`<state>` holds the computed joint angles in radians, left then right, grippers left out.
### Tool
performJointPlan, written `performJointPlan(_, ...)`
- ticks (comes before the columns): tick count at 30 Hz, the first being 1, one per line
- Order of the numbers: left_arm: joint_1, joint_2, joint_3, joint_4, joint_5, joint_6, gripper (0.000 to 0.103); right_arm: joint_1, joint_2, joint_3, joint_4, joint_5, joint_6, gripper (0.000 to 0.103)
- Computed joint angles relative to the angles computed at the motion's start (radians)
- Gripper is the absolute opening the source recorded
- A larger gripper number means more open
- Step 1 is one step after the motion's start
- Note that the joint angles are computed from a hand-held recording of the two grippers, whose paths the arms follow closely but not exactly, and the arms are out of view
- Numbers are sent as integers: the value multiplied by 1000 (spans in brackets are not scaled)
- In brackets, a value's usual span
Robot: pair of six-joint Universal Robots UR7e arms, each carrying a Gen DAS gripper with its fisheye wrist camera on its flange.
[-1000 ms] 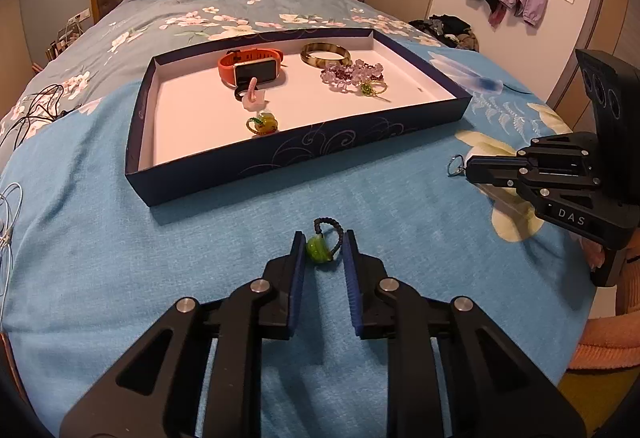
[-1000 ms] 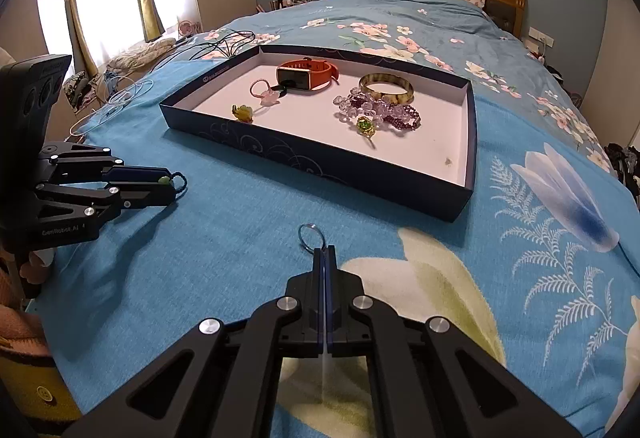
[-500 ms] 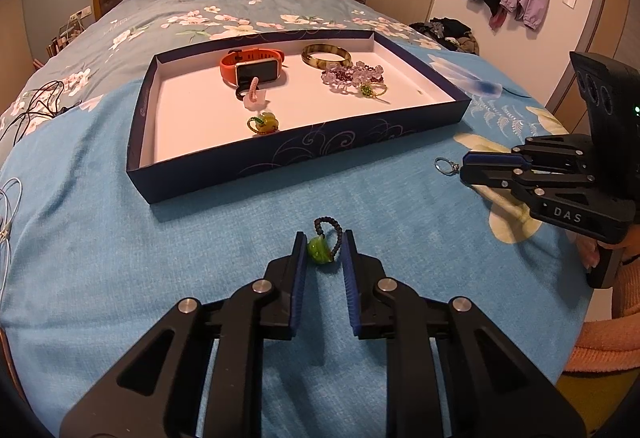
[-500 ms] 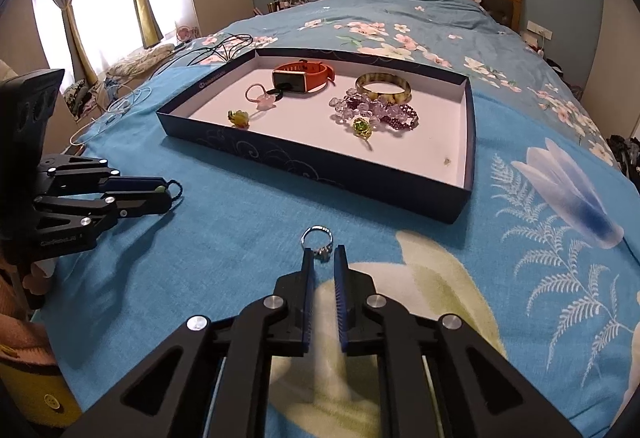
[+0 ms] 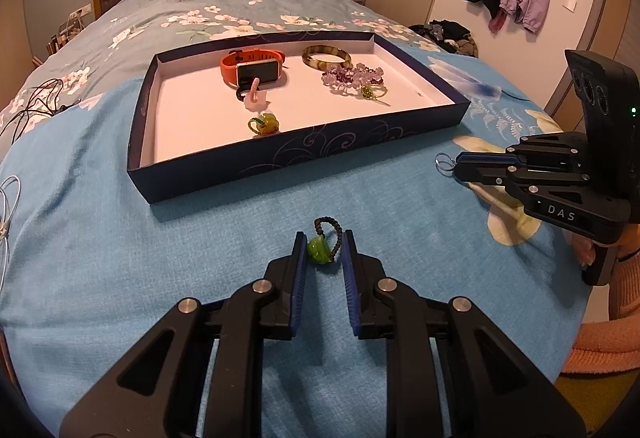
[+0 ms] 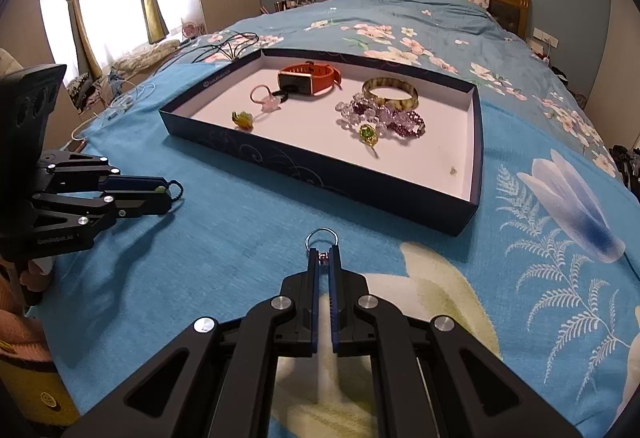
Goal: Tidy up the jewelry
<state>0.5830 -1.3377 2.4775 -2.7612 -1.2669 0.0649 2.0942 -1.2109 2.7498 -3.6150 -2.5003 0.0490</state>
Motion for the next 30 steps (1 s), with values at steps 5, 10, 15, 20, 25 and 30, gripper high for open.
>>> performJointPlan(5, -2, -11, 2, -13, -5, 3, 18, 33, 11, 2, -44, -5, -5, 3)
performJointPlan(10, -10, -23, 2, -21, -3, -1, 18, 58, 2, -4, -61, -15, -7, 3)
performJointPlan(15, -13, -40, 2, -30, -5, 0, 18, 79, 5, -11, -96, -28, -24, 3)
performJointPlan(20, -16, -48, -8, -40, -1, 0, 18, 85, 8, -21, -126, -32, -45, 3)
performJointPlan(25, -22, -44, -22, -57, 4, 10, 18, 84, 12, -30, -156, -32, -72, 3)
performJointPlan(30, -28, -37, -26, -75, 8, 17, 18, 85, 15, -40, -186, -35, -100, 3)
